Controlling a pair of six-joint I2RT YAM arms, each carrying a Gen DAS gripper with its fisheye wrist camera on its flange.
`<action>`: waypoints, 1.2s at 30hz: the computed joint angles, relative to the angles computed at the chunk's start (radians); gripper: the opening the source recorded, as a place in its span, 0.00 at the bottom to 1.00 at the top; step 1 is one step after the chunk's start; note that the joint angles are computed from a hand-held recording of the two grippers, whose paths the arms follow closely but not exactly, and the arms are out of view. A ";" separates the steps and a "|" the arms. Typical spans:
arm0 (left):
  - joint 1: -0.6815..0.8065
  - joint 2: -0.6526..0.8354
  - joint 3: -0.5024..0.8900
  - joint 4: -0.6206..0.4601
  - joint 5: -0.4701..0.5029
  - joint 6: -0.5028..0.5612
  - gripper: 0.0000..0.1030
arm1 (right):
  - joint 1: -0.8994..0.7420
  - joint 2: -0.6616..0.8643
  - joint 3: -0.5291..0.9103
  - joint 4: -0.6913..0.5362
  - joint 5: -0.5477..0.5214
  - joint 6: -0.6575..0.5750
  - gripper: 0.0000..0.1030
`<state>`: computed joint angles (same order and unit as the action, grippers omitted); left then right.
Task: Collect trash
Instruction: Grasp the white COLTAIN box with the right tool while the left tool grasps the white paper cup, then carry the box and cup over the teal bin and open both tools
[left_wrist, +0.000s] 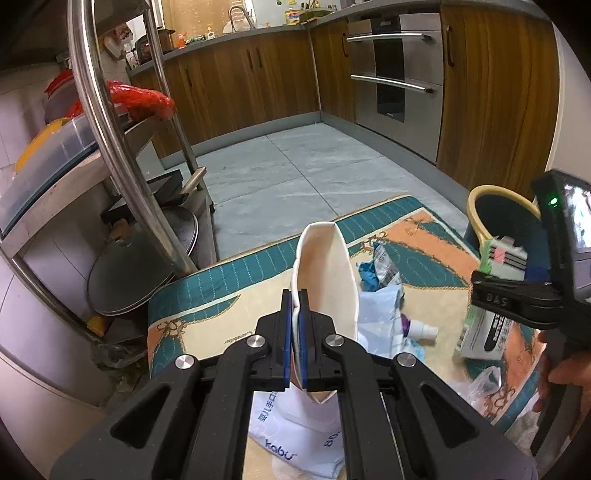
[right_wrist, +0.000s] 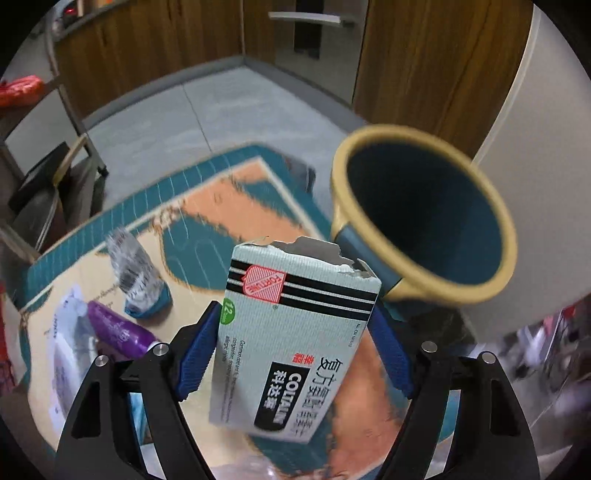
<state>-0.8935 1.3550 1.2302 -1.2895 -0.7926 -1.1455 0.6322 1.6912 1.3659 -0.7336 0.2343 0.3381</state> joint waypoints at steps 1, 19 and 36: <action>-0.001 0.006 0.004 0.005 -0.001 0.002 0.03 | -0.007 -0.022 -0.012 0.012 0.008 -0.019 0.76; -0.001 0.108 0.130 0.090 -0.030 0.100 0.03 | -0.134 -0.123 0.218 -0.069 -0.141 -0.225 0.76; -0.003 0.348 0.383 0.313 0.054 0.343 0.03 | -0.444 -0.019 0.421 -0.078 -0.387 -0.495 0.76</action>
<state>-0.8961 1.7033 1.6127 -0.9762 -0.7382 -0.8029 0.1879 1.6722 1.7870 -0.8115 -0.1531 -0.1568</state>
